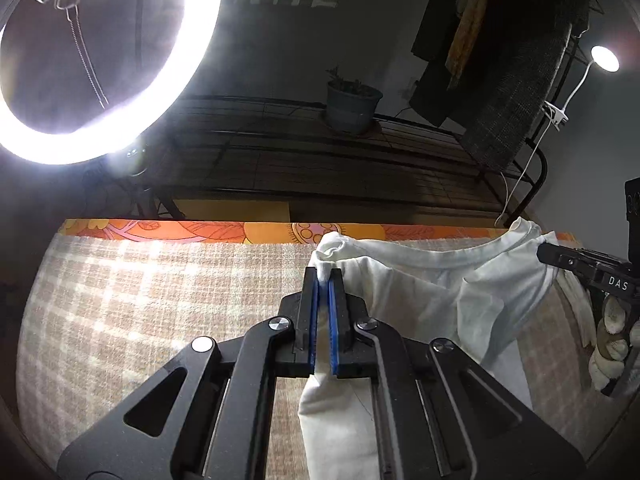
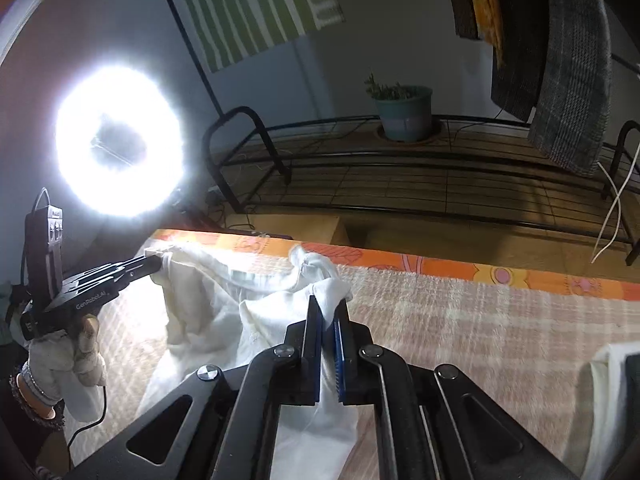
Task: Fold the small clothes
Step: 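Grasp the collar edge with the left tool while the right tool grasps beside it, then lift the collar end and fold it over onto the hem fold with both tools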
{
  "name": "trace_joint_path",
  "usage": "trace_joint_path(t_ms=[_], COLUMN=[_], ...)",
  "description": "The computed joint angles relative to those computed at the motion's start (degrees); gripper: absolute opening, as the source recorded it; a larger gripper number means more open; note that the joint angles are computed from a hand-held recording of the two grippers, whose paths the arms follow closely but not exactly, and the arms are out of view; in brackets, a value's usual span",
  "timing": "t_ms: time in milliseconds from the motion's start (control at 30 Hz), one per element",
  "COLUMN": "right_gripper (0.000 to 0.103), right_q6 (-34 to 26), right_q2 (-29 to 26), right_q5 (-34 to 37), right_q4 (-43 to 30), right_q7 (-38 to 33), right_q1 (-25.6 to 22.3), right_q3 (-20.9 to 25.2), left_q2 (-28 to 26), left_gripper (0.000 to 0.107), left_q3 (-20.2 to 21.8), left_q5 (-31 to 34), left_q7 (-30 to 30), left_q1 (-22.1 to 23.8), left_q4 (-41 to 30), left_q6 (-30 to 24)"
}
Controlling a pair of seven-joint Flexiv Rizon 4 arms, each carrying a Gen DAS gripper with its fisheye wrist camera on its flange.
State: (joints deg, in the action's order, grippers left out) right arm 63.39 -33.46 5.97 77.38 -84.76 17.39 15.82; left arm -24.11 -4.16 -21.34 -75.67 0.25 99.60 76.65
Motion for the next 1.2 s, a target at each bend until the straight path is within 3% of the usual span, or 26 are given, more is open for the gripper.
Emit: trace_joint_path(t_ms=[233,433,733,1000,1100,1200], right_gripper=[0.002,0.001,0.001,0.001,0.002,0.004], right_q6=[2.80,4.61,7.55,10.38,11.16,10.99], right_q2=[8.34,16.86,27.67,33.31,35.05,37.00], right_q5=[0.67,-0.39,-3.57,-13.28,-21.49,-23.43], right_q4=[9.62,19.88,35.80,47.92,51.72,54.08], right_q7=[0.73,2.74,8.10,15.87,21.33,22.19], right_q1=[0.18,1.85,5.12,6.67,6.34,6.37], right_q3=[0.68,0.45,0.49,0.05,-0.06,0.37], left_q2=[10.09,18.89,29.39,35.26,37.49,40.87], left_gripper=[0.002,0.002,0.002,0.002,0.002,0.005], left_q3=[-1.54,1.44,4.68,5.75,6.46,7.21], left_q5=[-4.03,-3.31,4.10,7.55,8.06,9.09], left_q7=[3.66,4.18,-3.46,-4.56,-2.21,-0.23], left_q1=[0.37,-3.30,-7.19,-8.77,-9.35,-9.27], left_q4=[11.32,20.99,33.97,41.60,42.90,44.41], left_q6=[2.32,3.36,3.82,2.69,-0.55,-3.88])
